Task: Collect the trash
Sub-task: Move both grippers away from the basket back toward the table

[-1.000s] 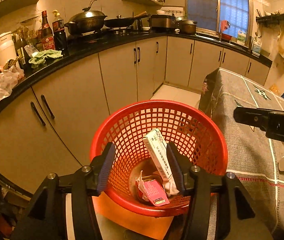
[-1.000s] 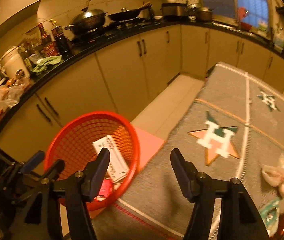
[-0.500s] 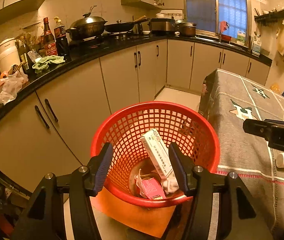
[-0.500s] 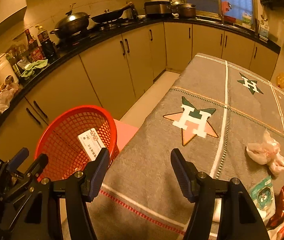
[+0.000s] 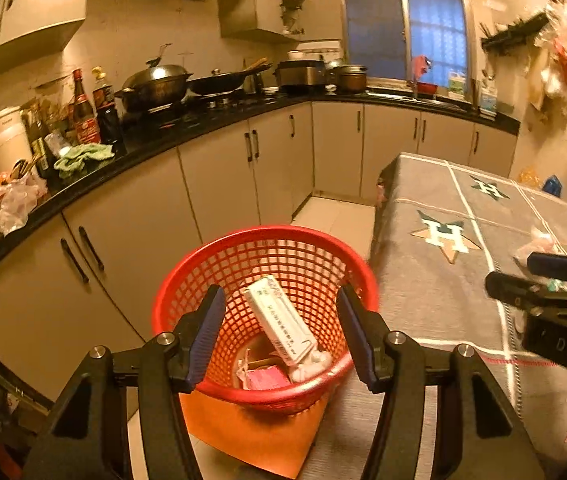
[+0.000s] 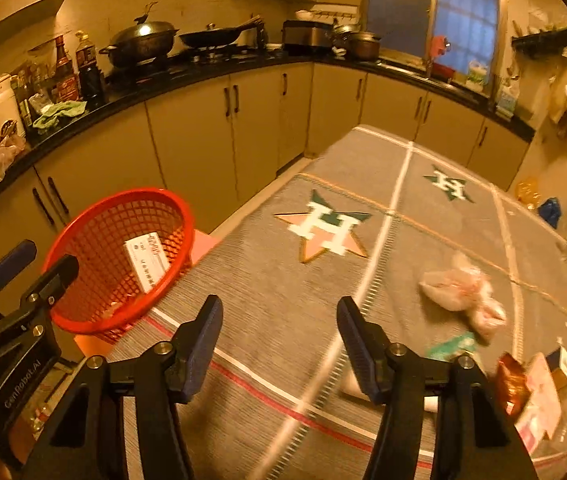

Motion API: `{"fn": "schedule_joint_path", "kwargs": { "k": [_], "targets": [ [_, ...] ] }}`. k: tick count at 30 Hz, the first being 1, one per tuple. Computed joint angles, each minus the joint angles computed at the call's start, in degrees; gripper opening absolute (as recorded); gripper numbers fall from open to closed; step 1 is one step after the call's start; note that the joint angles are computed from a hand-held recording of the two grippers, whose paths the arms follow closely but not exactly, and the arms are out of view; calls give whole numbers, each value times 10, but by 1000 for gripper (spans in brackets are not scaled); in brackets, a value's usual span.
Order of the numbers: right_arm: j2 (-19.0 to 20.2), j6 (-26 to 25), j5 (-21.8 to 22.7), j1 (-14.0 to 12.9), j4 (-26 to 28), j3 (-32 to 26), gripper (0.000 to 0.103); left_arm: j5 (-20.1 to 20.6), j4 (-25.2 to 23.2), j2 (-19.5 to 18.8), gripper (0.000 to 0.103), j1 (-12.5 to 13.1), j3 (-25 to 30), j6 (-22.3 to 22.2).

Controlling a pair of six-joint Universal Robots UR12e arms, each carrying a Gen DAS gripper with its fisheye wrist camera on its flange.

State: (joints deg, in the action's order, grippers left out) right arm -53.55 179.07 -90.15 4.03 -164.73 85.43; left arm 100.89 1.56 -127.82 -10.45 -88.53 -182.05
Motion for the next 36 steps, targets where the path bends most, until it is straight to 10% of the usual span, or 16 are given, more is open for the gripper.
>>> {"fn": "schedule_joint_path", "kwargs": {
  "k": [7,23,36],
  "targets": [
    [-34,11,15,-26,-39,57,43,-32,-31,0,63,-17,10,39],
    [-108,87,16,-98,-106,174,43,-122,-100,-5,66,-47,40,101],
    [-142,124,11,-139,-137,219,42,-197,-189,-32,66,-73,96,329]
  ]
}}
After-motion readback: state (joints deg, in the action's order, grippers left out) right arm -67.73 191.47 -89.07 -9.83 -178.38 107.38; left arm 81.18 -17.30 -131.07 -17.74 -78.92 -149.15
